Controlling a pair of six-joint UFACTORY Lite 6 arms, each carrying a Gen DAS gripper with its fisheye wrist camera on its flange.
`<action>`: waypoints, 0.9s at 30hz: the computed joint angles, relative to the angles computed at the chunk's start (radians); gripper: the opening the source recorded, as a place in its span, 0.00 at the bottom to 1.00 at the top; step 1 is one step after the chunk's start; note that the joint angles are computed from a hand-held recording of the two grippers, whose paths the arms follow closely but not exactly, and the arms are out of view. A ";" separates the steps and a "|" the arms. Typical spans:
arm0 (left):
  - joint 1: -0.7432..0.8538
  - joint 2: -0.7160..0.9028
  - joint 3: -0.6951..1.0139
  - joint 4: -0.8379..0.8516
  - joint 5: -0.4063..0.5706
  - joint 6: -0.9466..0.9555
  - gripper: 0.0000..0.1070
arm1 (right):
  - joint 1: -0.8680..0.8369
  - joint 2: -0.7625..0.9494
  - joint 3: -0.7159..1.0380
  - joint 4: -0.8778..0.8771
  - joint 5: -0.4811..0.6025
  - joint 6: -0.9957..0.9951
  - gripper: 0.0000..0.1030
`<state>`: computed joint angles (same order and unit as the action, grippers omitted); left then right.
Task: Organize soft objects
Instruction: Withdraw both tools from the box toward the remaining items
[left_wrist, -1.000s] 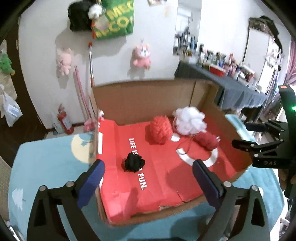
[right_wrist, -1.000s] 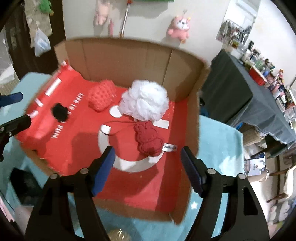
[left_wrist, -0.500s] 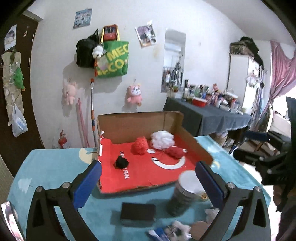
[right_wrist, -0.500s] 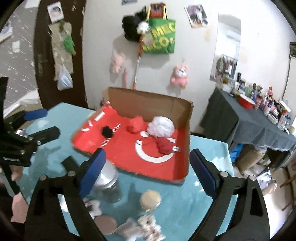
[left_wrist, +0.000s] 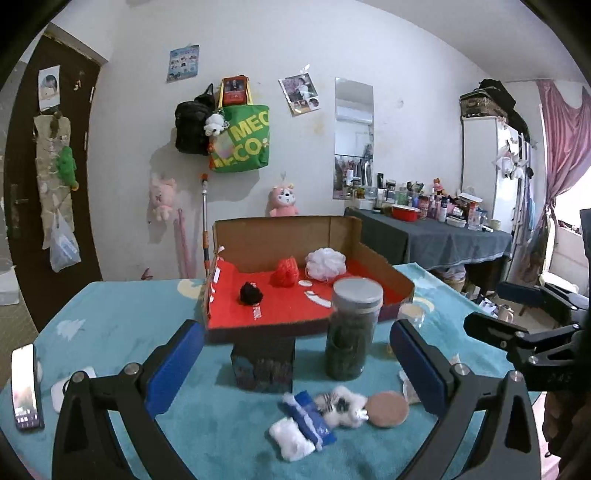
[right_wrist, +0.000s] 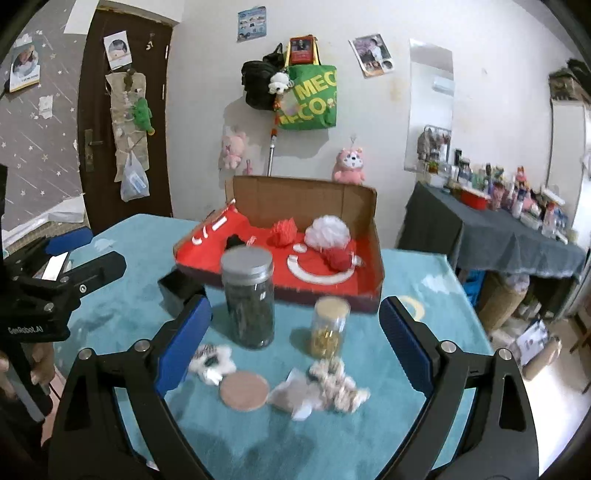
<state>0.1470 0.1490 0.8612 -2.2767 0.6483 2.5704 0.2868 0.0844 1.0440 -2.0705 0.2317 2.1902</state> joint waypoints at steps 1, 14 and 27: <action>0.000 0.000 -0.022 -0.016 0.015 0.018 0.96 | 0.004 -0.007 -0.029 -0.057 0.006 0.067 0.91; -0.018 0.168 -0.068 -0.104 0.041 0.115 0.96 | 0.024 0.069 -0.225 -0.322 0.179 0.458 0.91; 0.001 0.329 0.053 -0.095 -0.059 0.100 0.96 | -0.071 0.210 -0.162 -0.497 0.114 0.626 0.91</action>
<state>0.1483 0.4779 0.9138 -2.3717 0.5890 2.6708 0.2159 0.2941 0.8823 -2.5680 0.3455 2.8165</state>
